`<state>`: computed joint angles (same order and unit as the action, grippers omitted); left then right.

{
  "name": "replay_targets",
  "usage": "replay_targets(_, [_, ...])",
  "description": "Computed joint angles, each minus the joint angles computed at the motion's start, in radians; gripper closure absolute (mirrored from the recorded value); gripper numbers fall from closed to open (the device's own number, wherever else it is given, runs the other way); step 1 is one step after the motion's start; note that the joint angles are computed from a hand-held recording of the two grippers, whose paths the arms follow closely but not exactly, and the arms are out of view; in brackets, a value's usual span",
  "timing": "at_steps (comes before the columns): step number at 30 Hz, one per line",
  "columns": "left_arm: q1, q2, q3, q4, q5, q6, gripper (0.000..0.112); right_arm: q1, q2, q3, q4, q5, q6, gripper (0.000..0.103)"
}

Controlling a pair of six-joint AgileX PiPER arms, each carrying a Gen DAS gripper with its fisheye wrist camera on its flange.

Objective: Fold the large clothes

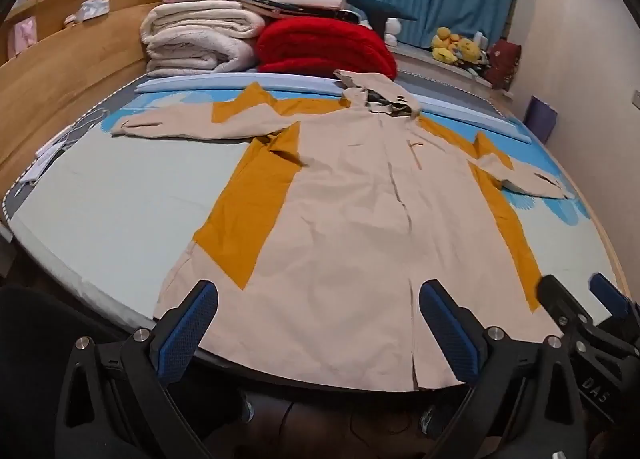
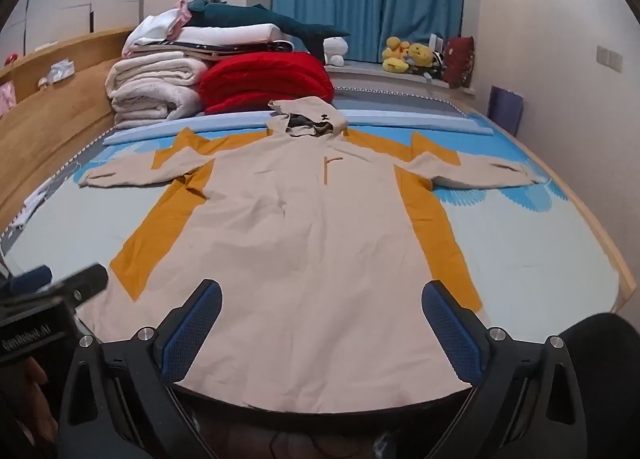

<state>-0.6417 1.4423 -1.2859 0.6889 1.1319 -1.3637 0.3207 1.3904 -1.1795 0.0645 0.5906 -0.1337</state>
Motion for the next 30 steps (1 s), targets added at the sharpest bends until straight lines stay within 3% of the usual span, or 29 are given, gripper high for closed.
replay_targets(4, [-0.012,0.02,-0.02,0.022,0.035,0.012,0.013,-0.035,0.004,-0.002,0.081,0.006,-0.079,0.004])
replay_targets(8, [-0.002,0.016,-0.015,0.011,0.019,0.014,0.013,-0.055,0.003,-0.011,0.144,0.037,-0.145,0.006])
replay_targets(30, [-0.024,0.01,0.012,0.038,0.019,0.003,0.015,-0.03,-0.011,-0.003,0.174,0.044,-0.207,0.006])
